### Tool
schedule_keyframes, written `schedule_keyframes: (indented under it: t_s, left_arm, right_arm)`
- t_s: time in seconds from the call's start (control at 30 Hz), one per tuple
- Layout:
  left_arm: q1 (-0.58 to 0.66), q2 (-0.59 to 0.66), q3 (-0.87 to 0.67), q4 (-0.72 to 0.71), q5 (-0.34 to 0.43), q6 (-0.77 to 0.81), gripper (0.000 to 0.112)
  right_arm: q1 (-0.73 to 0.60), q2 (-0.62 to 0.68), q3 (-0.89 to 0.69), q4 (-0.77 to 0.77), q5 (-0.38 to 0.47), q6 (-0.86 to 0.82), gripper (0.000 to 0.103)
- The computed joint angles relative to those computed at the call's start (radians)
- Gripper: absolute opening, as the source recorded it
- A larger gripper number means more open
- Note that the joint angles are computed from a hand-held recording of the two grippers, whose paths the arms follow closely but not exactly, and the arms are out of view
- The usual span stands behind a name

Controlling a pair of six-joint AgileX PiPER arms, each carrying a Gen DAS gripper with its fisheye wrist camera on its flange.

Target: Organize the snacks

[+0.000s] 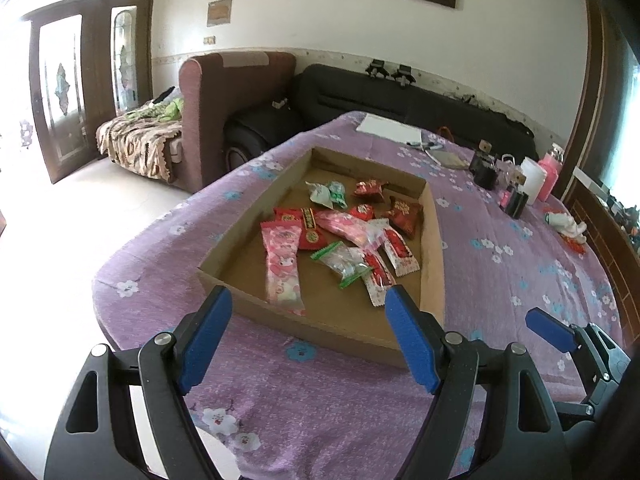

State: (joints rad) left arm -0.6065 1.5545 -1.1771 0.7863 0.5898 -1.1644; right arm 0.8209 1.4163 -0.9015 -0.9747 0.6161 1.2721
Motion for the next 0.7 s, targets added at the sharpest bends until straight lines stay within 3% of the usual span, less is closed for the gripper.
schedule_keyframes:
  t_s: [0.2, 0.37, 0.47, 0.5, 0.6, 0.7]
  left_arm:
    - [-0.05, -0.076, 0.076, 0.273, 0.043, -0.296, 0.079]
    - [-0.173, -0.143, 0.17, 0.624, 0.238, -0.675, 0.087]
    - [-0.234, -0.167, 0.21, 0.746, 0.349, -0.814, 0.103]
    - [-0.243, -0.174, 0.223, 0.776, 0.365, -0.851, 0.103]
    - [-0.213, -0.168, 0.202, 0.759, 0.308, -0.841, 0.103]
    - [-0.119, -0.121, 0.098, 0.536, 0.129, -0.57, 0.103]
  right_arm:
    - [0.017, -0.046, 0.03, -0.068, 0.005, 0.091, 0.076]
    - [0.038, -0.106, 0.082, -0.186, 0.013, 0.218, 0.078]
    - [0.068, -0.134, 0.109, -0.262, 0.052, 0.286, 0.081]
    - [0.078, -0.141, 0.116, -0.285, 0.066, 0.305, 0.081]
    - [0.082, -0.15, 0.125, -0.298, 0.072, 0.313, 0.082]
    - [0.078, -0.151, 0.125, -0.29, 0.065, 0.306, 0.082]
